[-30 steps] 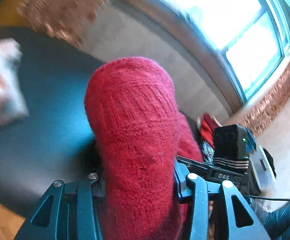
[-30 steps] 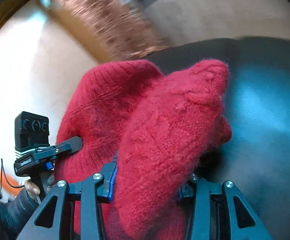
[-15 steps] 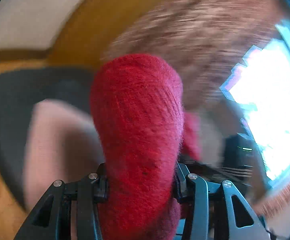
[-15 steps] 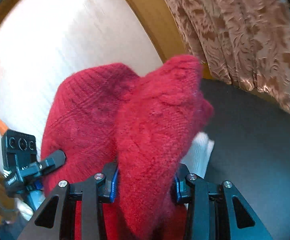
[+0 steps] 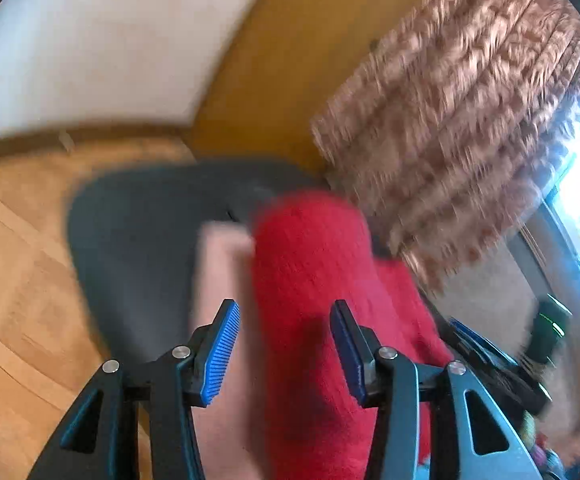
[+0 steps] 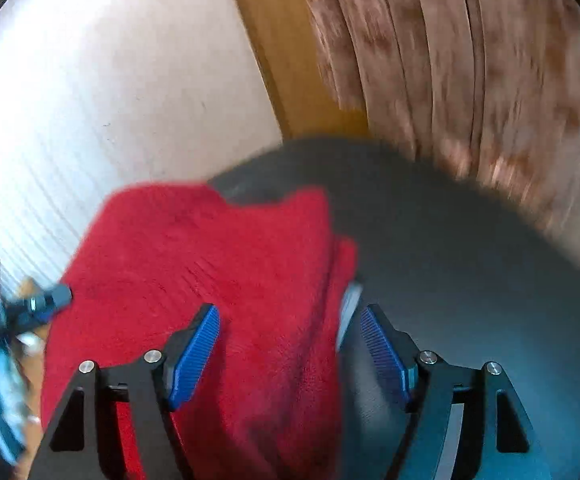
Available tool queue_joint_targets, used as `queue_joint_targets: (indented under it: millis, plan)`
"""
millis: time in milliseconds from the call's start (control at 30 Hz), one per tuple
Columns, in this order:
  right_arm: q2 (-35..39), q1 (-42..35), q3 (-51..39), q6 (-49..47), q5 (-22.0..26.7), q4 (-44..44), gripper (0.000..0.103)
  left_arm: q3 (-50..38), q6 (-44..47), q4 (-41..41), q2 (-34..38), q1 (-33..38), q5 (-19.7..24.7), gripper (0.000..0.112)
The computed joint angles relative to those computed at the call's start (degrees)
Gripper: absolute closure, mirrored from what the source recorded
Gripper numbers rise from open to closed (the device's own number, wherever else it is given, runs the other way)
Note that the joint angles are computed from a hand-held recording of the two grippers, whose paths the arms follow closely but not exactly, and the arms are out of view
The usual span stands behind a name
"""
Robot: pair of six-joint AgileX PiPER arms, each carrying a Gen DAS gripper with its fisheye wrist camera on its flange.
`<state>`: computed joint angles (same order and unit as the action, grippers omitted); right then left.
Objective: Fold clothes
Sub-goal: 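Place the red sweater onto the folded pink sweater with both grippers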
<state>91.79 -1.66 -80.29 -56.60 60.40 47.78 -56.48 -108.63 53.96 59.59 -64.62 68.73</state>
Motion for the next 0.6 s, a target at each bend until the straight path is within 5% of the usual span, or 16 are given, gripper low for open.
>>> queue_joint_targets:
  millis: [100,167,267,300,333,400,600]
  plan:
    - [-5.22,-1.91,3.83,-9.91,1.87,4.41,0.029,-3.81,4.94,4.32,2.72,0.94,-4.62,0.064]
    - [-7.71,-2.50,7.85,-13.49,3.12,3.81,0.029,-7.15,13.98,-0.90,7.49,8.68,-15.44,0.062]
    - [-6.07,0.06,10.26,-10.92,0.95,0.19,0.029,-8.27,26.19,-14.27,13.92,20.05,-24.87,0.064]
    - [-5.61,-0.18,11.91,-10.26,0.24,0.64,0.028,-7.08,28.74,-16.88,15.43,23.30,-27.11,0.071]
    - [-5.08,-0.42,13.48,-9.62,-0.45,1.11,0.026,-5.03,29.33,-17.19,15.34,25.72,-29.18,0.105]
    - [-6.56,-2.45,18.27,-10.03,-1.10,4.57,0.025,0.07,26.80,-15.20,13.82,29.23,-34.58,0.107]
    - [-15.79,1.80,31.17,-16.53,-14.76,9.11,0.025,-0.92,17.73,0.73,18.55,20.73,-24.16,0.108]
